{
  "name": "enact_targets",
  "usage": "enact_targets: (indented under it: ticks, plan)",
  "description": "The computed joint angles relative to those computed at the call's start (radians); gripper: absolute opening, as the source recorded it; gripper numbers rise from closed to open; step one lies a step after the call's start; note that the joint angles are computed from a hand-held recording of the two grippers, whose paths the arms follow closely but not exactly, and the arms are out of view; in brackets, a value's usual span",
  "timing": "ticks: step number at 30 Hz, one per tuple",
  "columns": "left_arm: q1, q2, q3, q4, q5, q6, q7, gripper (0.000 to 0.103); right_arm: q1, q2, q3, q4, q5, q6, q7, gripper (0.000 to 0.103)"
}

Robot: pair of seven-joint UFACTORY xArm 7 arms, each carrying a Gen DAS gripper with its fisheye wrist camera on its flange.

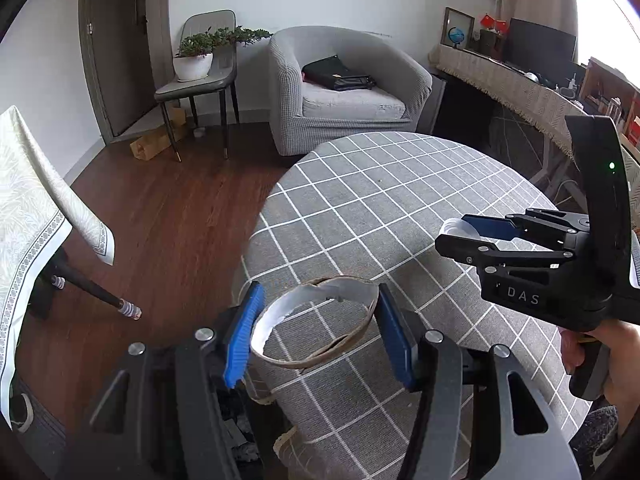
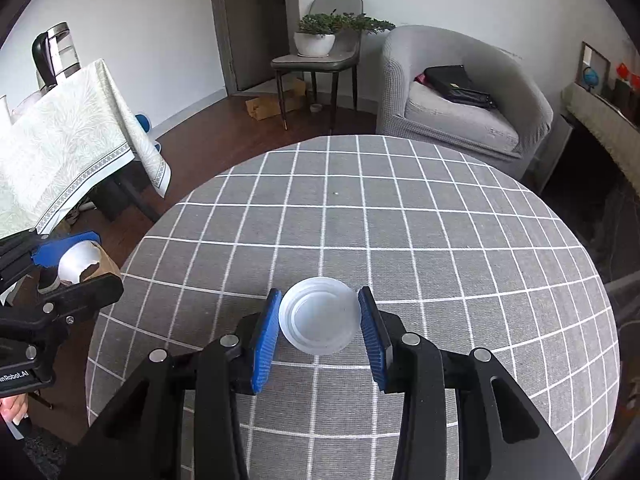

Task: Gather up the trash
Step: 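Carry the tape roll and white lid over the teal bin with both tools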

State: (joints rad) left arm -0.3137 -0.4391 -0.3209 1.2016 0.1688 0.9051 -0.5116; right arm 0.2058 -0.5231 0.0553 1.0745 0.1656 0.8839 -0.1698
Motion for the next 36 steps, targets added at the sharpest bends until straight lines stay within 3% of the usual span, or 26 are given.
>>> enact_targets:
  ticks: [14,24,36]
  plan:
    - [0.065,-0.163,0.01,-0.095,0.017,0.071,-0.015,0.059,0.107,0.019,0.043,0.071,0.098,-0.002,0.002,0.039]
    - [0.105,-0.273,0.066,-0.234,-0.036,0.105,-0.013,0.059,0.158,0.063,0.079,0.125,0.12,-0.009,0.025,0.039]
    - [0.149,-0.366,0.137,-0.4,-0.062,0.225,0.078,0.06,0.229,0.157,0.14,0.188,0.133,-0.032,0.056,0.04]
